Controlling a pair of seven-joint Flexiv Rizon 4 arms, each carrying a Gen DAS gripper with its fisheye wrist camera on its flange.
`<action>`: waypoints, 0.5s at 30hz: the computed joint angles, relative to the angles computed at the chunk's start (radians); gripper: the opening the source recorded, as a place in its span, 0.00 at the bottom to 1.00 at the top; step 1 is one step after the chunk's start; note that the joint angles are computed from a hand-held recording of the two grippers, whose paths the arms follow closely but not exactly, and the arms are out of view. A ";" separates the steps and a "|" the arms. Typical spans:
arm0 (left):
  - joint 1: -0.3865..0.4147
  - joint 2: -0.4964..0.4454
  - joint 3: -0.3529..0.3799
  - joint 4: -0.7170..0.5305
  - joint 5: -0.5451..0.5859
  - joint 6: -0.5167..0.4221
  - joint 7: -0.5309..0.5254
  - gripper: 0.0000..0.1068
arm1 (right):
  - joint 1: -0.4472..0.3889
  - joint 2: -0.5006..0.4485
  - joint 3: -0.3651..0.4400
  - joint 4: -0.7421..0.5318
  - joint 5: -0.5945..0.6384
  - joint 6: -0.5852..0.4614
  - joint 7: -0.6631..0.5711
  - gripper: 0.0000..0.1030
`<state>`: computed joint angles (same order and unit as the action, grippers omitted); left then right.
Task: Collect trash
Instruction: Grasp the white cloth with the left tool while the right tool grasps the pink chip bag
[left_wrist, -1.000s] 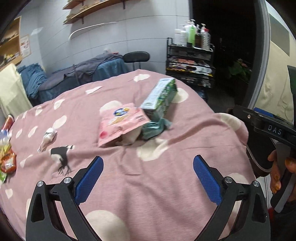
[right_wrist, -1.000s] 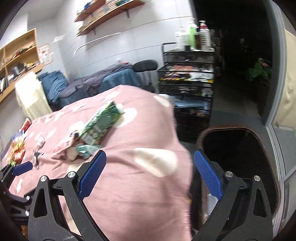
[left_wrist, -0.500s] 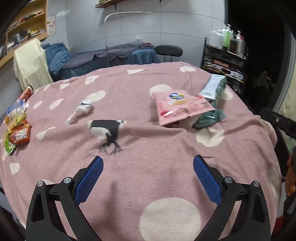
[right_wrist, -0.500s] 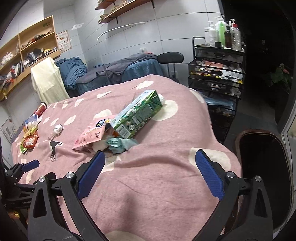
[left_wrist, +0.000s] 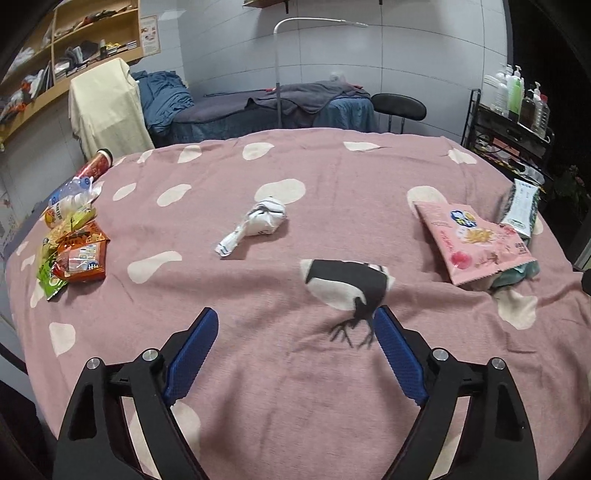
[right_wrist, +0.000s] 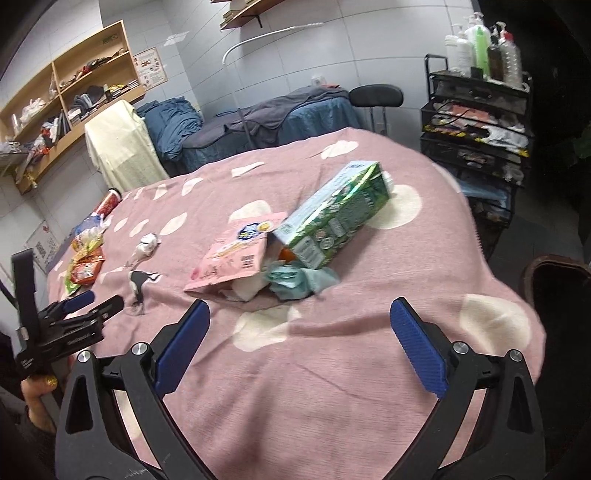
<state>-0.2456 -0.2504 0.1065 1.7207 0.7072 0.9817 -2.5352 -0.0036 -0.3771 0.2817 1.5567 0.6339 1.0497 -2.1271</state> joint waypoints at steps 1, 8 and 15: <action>0.005 -0.003 0.004 -0.003 0.001 -0.007 0.004 0.77 | -0.006 -0.009 0.009 -0.019 0.012 -0.034 0.003 0.94; 0.039 -0.032 0.022 -0.026 -0.014 -0.005 0.040 0.75 | -0.002 -0.093 0.019 -0.167 0.057 -0.257 0.078 0.74; 0.071 -0.089 0.042 -0.088 -0.062 0.000 0.107 0.75 | 0.021 -0.190 0.007 -0.303 0.062 -0.389 0.245 0.56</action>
